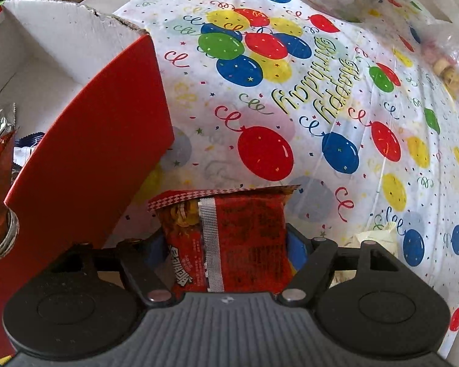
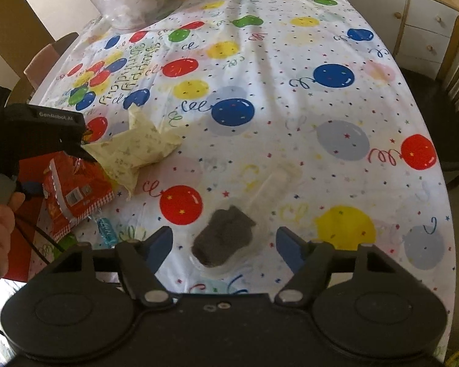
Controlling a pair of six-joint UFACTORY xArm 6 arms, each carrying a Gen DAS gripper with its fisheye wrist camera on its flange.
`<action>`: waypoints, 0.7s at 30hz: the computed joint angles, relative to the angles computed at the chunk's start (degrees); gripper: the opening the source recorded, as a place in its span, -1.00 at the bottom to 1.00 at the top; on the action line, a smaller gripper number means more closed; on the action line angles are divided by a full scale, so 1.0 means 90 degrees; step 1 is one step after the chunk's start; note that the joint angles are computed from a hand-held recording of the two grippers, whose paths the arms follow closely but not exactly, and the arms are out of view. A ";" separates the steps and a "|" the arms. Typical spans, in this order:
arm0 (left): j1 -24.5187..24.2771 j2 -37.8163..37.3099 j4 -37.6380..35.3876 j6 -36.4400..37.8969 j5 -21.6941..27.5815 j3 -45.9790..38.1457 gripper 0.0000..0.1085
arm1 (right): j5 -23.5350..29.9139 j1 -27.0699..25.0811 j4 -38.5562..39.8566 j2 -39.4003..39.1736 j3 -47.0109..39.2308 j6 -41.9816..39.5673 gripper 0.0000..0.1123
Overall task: Organize snacks
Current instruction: 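Grasp the red chip bag with the left tool while the right tool grasps the clear-wrapped dark cookie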
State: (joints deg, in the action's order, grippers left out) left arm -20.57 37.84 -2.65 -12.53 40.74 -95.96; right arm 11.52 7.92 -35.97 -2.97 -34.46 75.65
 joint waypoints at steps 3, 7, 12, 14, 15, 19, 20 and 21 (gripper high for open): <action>0.0028 -0.0061 -0.0085 0.0136 -0.0075 0.0109 0.36 | 0.0255 0.0160 0.0116 0.0156 -0.0240 -0.0153 0.27; 0.0089 -0.0170 -0.0264 0.0306 -0.0164 0.0293 0.35 | 0.0691 0.0268 0.0201 0.0266 -0.0484 -0.0199 0.02; 0.0156 -0.0393 -0.0662 0.0743 -0.0242 0.0620 0.34 | 0.0807 0.0268 0.0299 0.0296 -0.0525 -0.0250 -0.14; 0.0176 -0.0521 -0.0838 0.0976 -0.0299 0.0798 0.34 | 0.0773 0.0270 0.0127 0.0264 -0.0511 -0.0129 -0.31; 0.0183 -0.0588 -0.0872 0.1052 -0.0320 0.0882 0.34 | 0.0685 0.0241 0.0077 0.0231 -0.0469 -0.0074 -0.40; 0.0246 -0.0914 -0.1163 0.1483 -0.0382 0.1243 0.34 | 0.0551 0.0151 0.0069 0.0115 -0.0330 -0.0062 -0.80; 0.0273 -0.1018 -0.1331 0.1695 -0.0364 0.1344 0.34 | 0.0503 0.0125 0.0014 0.0078 -0.0282 -0.0002 -0.85; 0.0298 -0.1152 -0.1478 0.1915 -0.0378 0.1484 0.34 | 0.0417 0.0097 0.0015 0.0042 -0.0224 0.0009 -0.88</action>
State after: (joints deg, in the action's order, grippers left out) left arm -17.89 27.48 -15.95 4.71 37.34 -82.60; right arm 15.28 8.80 -35.84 -2.59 -36.47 75.73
